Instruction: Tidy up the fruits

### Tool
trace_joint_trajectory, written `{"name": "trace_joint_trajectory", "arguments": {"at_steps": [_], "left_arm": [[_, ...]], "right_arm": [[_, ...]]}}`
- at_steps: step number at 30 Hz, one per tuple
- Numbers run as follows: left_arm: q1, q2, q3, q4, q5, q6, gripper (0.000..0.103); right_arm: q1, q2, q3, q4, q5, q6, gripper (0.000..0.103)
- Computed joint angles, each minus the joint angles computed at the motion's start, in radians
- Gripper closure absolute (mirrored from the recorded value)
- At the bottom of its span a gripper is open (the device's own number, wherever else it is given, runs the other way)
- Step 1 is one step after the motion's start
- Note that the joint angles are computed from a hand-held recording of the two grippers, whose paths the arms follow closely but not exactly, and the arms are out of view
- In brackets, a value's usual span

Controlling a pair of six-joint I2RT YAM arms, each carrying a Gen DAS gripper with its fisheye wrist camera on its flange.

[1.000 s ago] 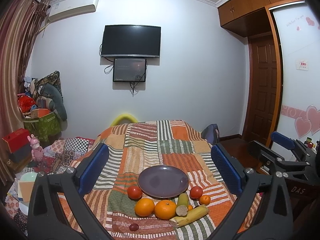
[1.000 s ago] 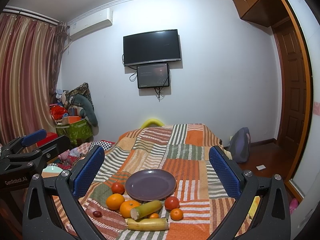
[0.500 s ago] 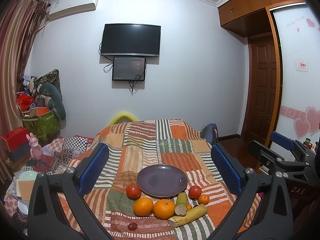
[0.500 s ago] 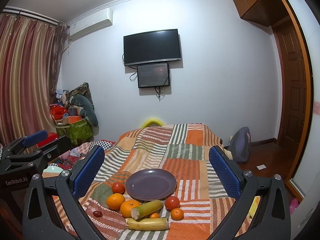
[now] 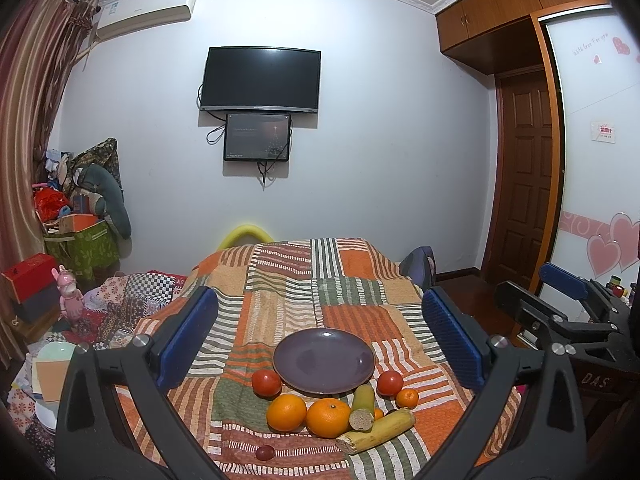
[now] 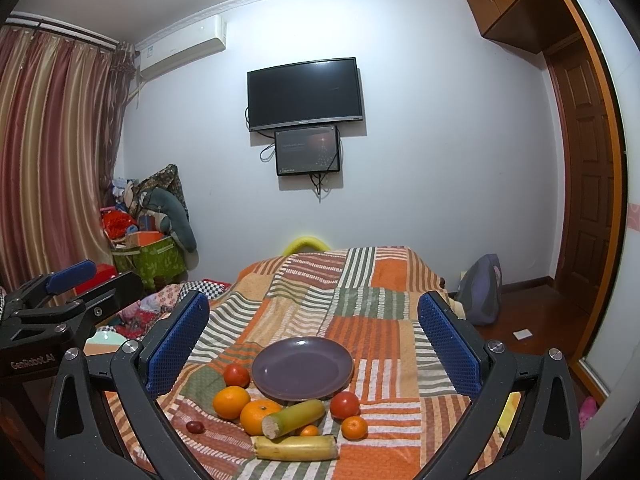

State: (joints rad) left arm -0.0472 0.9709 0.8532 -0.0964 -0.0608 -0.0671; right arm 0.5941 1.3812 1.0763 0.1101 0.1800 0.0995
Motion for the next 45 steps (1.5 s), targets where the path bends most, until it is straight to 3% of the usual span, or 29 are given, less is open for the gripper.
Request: {"name": "trace_joint_trajectory", "arguments": {"at_steps": [12, 17, 21, 32, 37, 45], "left_arm": [[0.035, 0.044, 0.01, 0.002, 0.042, -0.004, 0.0], [0.077, 0.111, 0.051, -0.018, 0.085, 0.011, 0.018], [0.111, 0.189, 0.081, -0.031, 0.124, 0.018, 0.023], [0.208, 0.434, 0.172, -0.071, 0.178, 0.06, 0.023], [0.244, 0.581, 0.271, -0.164, 0.244, 0.075, 0.023], [0.239, 0.757, 0.365, -0.2, 0.238, 0.079, 0.023]], "right_arm": [[-0.037, 0.043, 0.032, -0.039, -0.067, 0.018, 0.0], [-0.047, 0.077, 0.052, -0.06, -0.066, 0.009, 0.006], [-0.066, 0.116, 0.082, -0.097, -0.092, 0.005, 0.014], [-0.131, 0.271, 0.208, -0.25, -0.19, 0.013, 0.037], [-0.164, 0.374, 0.293, -0.334, -0.254, 0.026, 0.041], [-0.179, 0.483, 0.379, -0.427, -0.269, 0.012, 0.041]]}}
